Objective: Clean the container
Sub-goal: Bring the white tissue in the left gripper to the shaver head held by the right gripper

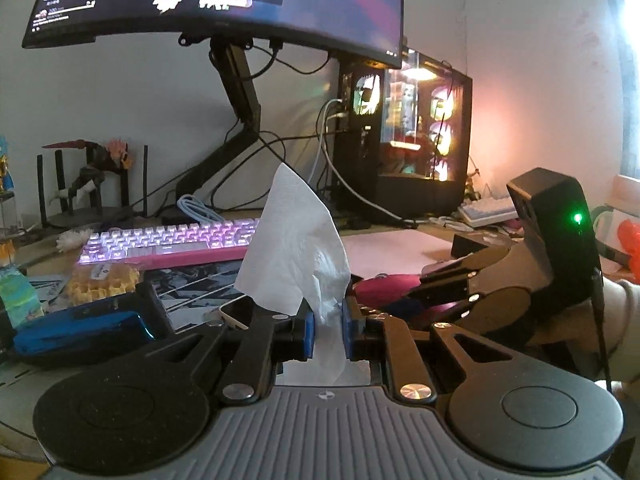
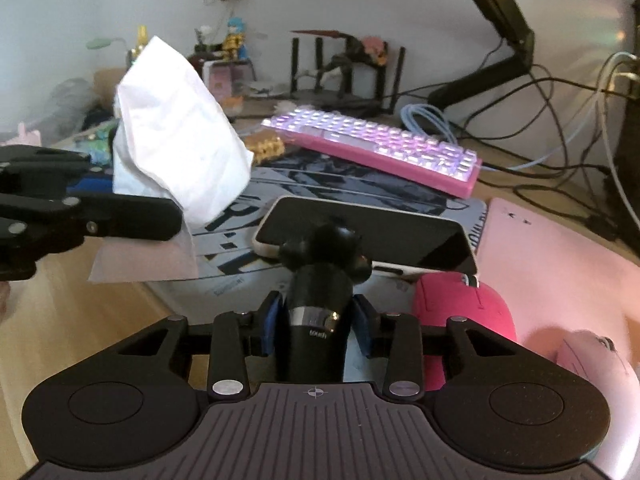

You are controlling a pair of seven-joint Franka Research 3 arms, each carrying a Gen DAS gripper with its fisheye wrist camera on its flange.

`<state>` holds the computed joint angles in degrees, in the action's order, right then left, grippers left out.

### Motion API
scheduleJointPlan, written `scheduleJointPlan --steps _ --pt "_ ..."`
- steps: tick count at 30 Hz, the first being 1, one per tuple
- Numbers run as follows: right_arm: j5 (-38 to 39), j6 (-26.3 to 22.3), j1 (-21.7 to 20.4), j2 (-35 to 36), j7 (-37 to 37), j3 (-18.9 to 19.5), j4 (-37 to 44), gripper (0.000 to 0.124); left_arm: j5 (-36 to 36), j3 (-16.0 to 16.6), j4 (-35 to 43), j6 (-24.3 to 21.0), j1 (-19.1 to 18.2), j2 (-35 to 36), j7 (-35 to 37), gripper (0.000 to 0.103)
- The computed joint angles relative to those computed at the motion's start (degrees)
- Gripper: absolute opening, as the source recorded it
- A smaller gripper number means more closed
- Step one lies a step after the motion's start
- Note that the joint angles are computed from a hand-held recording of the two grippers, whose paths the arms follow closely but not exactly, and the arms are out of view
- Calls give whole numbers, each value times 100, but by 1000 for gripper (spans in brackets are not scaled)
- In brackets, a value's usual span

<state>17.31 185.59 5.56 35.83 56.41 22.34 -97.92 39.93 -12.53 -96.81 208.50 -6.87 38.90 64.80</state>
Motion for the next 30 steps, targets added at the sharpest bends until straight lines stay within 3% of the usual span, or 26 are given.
scheduleJointPlan --steps 3,6,9,10,18,22,26,30 --pt "-53 -23 -184 23 -129 194 -16 42 43 -10 88 -177 -24 20 26 17" --pt "-20 78 -13 -73 -68 -11 -122 42 -9 5 139 -343 -91 12 145 17" --pt "-16 259 304 -244 81 -402 -337 50 -43 -22 137 -373 -89 14 254 17" --pt "-48 286 254 -282 107 -366 -410 51 -34 -56 145 -377 -62 25 264 17" --pt "-221 157 -497 -343 333 273 -628 65 69 -223 251 -468 40 96 287 17" --pt "-213 163 -587 -405 310 306 -736 75 66 -234 250 -433 44 105 311 17" --pt "-304 206 -959 -441 223 659 -911 72 102 -269 291 -433 59 137 301 17" --pt "-453 131 -1418 -301 39 1177 -882 58 145 -298 335 -431 70 170 281 17"
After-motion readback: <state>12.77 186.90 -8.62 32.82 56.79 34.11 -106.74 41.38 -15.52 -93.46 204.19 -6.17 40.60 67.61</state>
